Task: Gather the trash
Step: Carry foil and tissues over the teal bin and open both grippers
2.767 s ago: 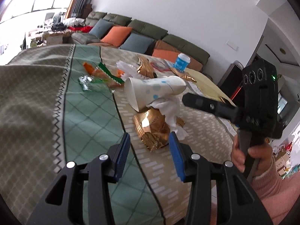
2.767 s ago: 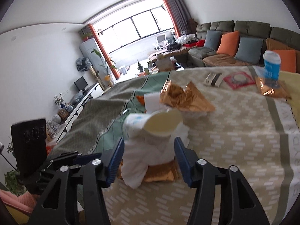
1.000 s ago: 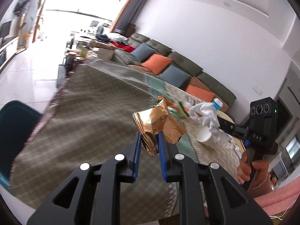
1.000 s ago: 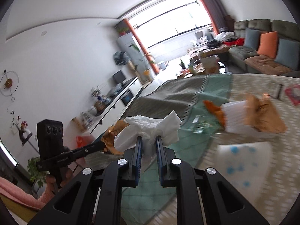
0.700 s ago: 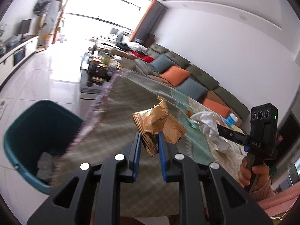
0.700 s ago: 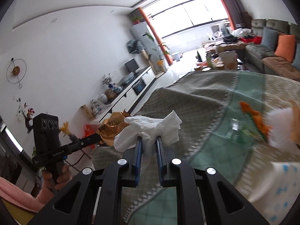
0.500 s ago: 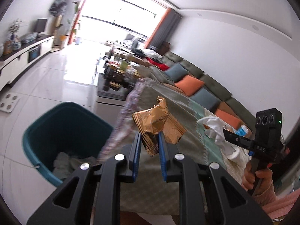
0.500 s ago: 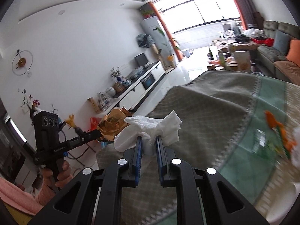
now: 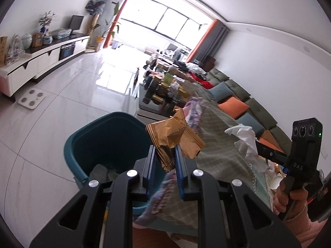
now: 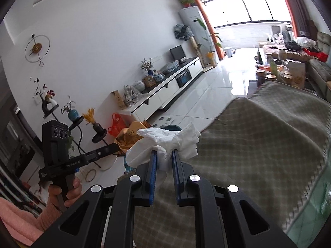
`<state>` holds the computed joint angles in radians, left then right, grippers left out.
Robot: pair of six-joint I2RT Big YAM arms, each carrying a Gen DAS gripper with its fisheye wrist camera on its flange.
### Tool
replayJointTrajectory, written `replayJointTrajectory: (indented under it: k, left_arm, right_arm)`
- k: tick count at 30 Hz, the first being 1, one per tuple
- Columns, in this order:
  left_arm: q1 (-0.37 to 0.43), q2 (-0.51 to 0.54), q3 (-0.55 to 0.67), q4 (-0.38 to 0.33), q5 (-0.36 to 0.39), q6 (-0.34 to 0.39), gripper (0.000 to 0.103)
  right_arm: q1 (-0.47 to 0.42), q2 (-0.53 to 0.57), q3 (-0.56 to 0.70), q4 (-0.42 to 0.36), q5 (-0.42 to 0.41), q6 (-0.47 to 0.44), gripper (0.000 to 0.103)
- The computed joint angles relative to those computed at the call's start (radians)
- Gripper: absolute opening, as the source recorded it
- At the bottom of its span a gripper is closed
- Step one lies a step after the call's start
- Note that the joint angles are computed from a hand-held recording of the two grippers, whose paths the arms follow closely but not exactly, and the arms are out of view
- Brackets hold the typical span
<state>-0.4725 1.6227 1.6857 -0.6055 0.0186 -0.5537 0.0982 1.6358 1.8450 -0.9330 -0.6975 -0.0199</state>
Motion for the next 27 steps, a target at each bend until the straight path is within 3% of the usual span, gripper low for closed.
replayJointTrajectory:
  k: [17, 27]
  left_arm:
    - [0.034, 0.013, -0.015, -0.052, -0.044, -0.052, 0.019]
    - [0.035, 0.056, 0.027, -0.109, -0.084, -0.078, 0.020]
  right_arm:
    - [0.089, 0.153, 0.193, -0.114, 0.046, -0.049, 0.015]
    - [0.136, 0.272, 0.349, -0.228, 0.104, -0.065, 0.015]
